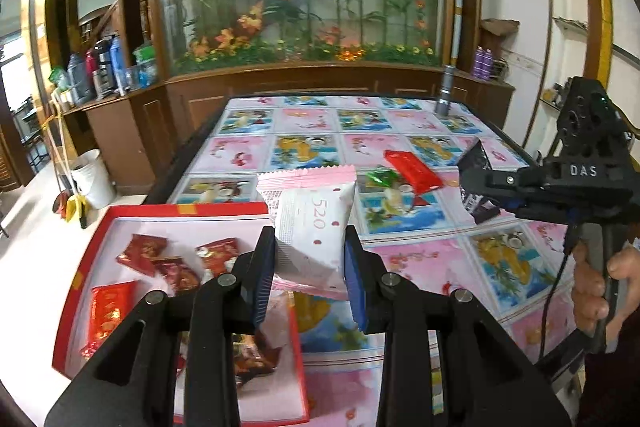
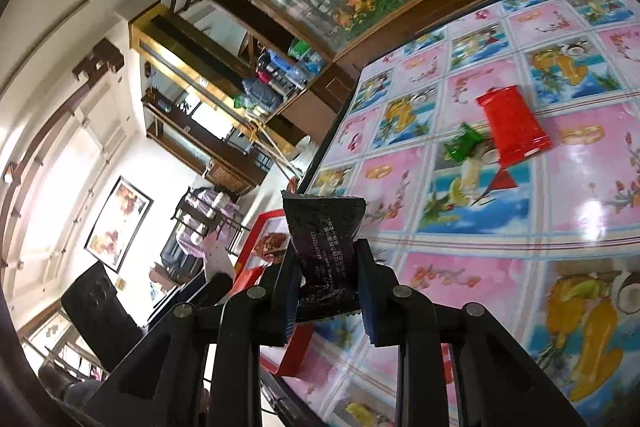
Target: Organize snacks
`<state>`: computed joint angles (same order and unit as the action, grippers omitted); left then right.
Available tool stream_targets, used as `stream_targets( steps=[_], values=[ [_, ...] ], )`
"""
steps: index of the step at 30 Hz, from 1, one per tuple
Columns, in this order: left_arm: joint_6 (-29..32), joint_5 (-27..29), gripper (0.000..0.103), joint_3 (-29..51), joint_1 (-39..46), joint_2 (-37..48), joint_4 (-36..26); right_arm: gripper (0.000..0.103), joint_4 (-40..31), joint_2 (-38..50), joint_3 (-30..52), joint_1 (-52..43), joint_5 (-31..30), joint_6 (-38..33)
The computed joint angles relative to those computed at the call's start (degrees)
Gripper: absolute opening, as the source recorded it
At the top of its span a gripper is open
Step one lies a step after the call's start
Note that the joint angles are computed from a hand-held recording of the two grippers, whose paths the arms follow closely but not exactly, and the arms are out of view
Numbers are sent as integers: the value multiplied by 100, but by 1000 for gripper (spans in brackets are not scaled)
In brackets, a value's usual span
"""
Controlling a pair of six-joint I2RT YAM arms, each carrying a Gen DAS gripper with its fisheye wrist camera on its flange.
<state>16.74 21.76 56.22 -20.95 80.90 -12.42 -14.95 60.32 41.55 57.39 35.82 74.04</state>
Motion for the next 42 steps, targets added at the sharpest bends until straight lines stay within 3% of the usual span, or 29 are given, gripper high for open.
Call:
stream_targets(
  steps=[16,32,42],
  values=[
    [90,176,30,3,722,279,292,26,780,1851,1235,-128,-802,-707],
    [204,467,30,391,2002,1090,352,26,753,3158,2282,-180,-1264,-989],
    [296,441,30,472,2076,1369,386,25,797,4101,3068,-307,-1746,-1201]
  ],
)
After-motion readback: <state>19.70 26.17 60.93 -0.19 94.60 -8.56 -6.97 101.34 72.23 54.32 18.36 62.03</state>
